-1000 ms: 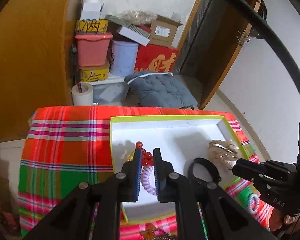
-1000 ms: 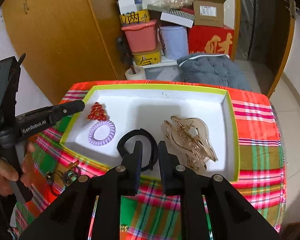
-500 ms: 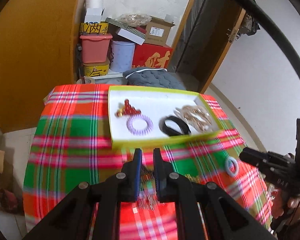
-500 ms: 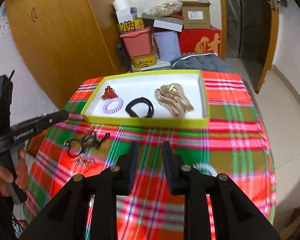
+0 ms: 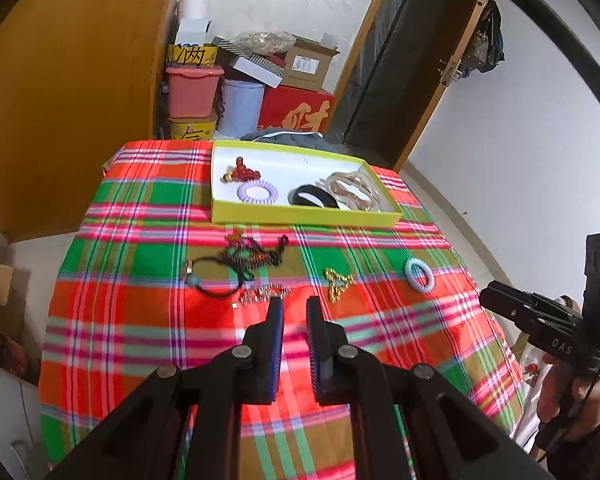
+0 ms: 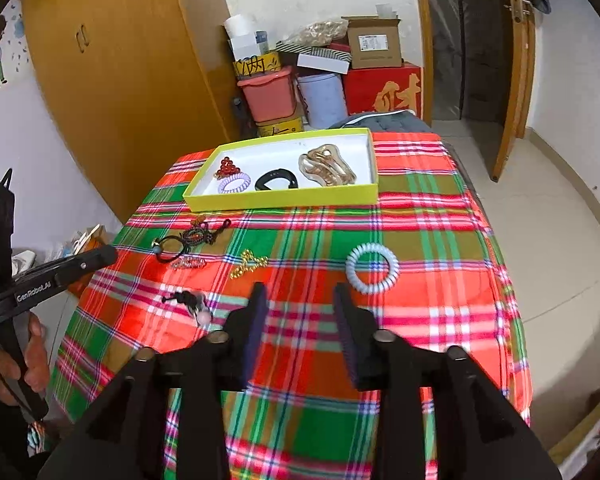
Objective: Organize jewelry
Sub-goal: 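Move the right tool to the white coil bracelet while the left tool moves to the necklace, then grasp the white coil bracelet with the right tool while the left tool grasps the black necklace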
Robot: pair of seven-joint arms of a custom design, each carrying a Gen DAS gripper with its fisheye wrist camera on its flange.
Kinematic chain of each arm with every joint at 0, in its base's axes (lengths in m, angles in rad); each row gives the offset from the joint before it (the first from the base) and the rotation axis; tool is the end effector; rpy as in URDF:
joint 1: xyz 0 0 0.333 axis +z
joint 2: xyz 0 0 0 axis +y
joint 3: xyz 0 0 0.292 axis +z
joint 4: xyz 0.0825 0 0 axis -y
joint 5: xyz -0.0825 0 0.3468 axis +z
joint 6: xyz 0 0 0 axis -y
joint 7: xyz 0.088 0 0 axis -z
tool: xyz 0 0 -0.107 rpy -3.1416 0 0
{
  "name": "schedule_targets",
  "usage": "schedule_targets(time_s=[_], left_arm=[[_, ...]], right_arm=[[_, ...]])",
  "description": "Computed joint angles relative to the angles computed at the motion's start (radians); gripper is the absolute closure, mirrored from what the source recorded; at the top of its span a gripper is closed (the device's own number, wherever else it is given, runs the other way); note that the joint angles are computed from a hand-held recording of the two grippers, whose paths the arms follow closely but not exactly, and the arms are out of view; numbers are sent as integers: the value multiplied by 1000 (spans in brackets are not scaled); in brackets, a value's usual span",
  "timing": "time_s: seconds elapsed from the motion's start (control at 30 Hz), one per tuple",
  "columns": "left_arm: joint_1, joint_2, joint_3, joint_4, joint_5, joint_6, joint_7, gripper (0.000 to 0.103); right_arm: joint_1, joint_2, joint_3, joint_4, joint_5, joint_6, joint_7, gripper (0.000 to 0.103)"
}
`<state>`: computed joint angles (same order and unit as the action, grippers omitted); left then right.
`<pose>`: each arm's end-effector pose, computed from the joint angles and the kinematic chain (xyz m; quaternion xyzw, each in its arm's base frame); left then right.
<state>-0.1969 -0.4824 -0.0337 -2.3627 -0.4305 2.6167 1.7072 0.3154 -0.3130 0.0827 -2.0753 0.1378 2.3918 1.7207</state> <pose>0.4198 -0.0912 0.5808 -0.6262 0.6769 -0.3677 0.1202 0.4392 0.1917 0.6160 -0.7300 0.6078 -0.1097 0.2926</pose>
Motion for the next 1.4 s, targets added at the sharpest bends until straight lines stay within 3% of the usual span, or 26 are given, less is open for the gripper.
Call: schedule_targets(time_s=[0.3,0.83,0.97,1.03,1.4], left_arm=[[-1,-59,19,-77,-12,4,-5,92],[20,2,28,-51,-16,20,8,92],[34,40,30,-30,-17,37,14,74],[39,73,37,-12,-28,45,20,70],[131,295,-20,118,57,70,-45,70]], right_arm=[[-15,-37,-3,-48,-13,-8,29,57],[-34,7,-9,-33,-33,-28,44,57],[-38,31,-10,-17,-41,-31,46,57],[-40,45,-10,-9,-44,-30,47,57],[-57,167,-17,58,-77,-29,50,57]])
